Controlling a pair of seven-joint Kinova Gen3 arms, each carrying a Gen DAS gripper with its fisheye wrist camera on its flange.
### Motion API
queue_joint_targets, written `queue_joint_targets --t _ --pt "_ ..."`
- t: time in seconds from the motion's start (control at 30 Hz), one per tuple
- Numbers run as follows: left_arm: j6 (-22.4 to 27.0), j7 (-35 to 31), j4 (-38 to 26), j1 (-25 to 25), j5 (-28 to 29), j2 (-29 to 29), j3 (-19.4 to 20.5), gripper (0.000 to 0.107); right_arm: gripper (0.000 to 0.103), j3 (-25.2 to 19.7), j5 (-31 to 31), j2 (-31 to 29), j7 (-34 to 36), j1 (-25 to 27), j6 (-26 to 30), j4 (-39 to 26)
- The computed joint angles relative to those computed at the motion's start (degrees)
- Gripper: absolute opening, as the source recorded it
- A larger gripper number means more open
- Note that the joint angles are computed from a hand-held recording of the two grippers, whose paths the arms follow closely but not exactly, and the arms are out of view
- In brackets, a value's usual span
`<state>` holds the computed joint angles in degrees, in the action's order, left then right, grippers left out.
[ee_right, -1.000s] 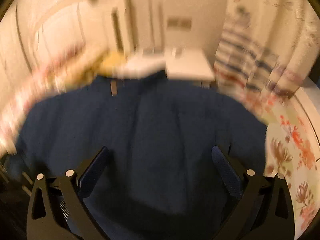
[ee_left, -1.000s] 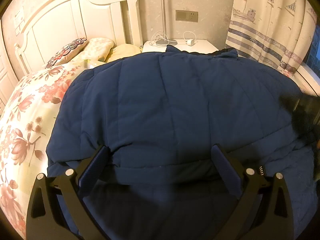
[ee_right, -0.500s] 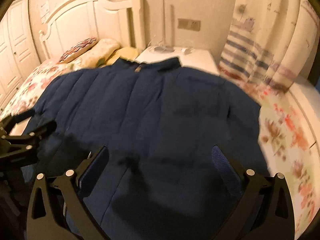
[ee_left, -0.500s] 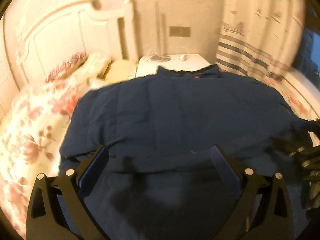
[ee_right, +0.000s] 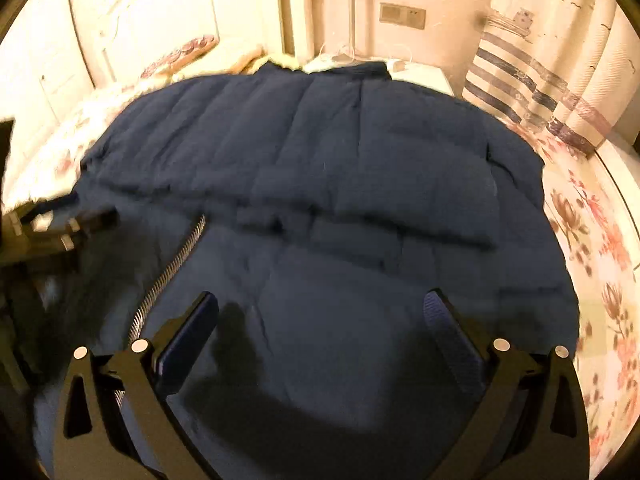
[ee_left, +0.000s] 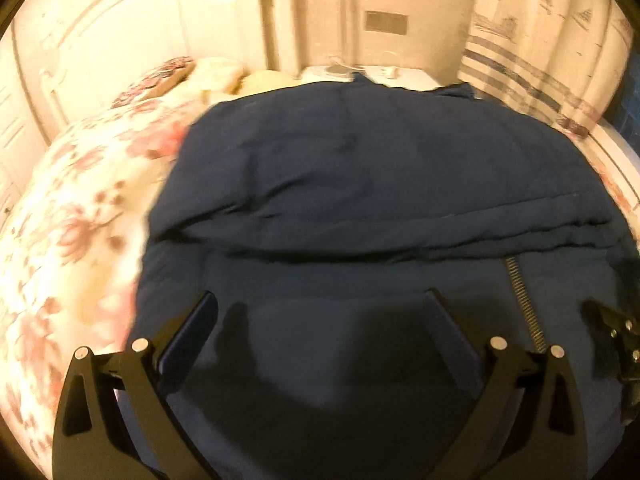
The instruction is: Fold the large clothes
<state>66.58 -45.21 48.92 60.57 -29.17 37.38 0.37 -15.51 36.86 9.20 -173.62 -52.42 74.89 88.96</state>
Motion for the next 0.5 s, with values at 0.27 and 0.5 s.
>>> queue_joint_targets --t 0.27,0.5 --pt "-4.66 9.21 13.74 -1.56 0.00 -9.52 0.95 0.101 0.098 -2.98 -1.07 -3.92 -6.38 -0.03 1.95 2.25" --pt "-6.42 9.52 17.27 5.06 -8.02 -11.27 6.90 0.101 0.098 -13.96 3.16 -1.46 -5.75 0.56 2.21 -0.36"
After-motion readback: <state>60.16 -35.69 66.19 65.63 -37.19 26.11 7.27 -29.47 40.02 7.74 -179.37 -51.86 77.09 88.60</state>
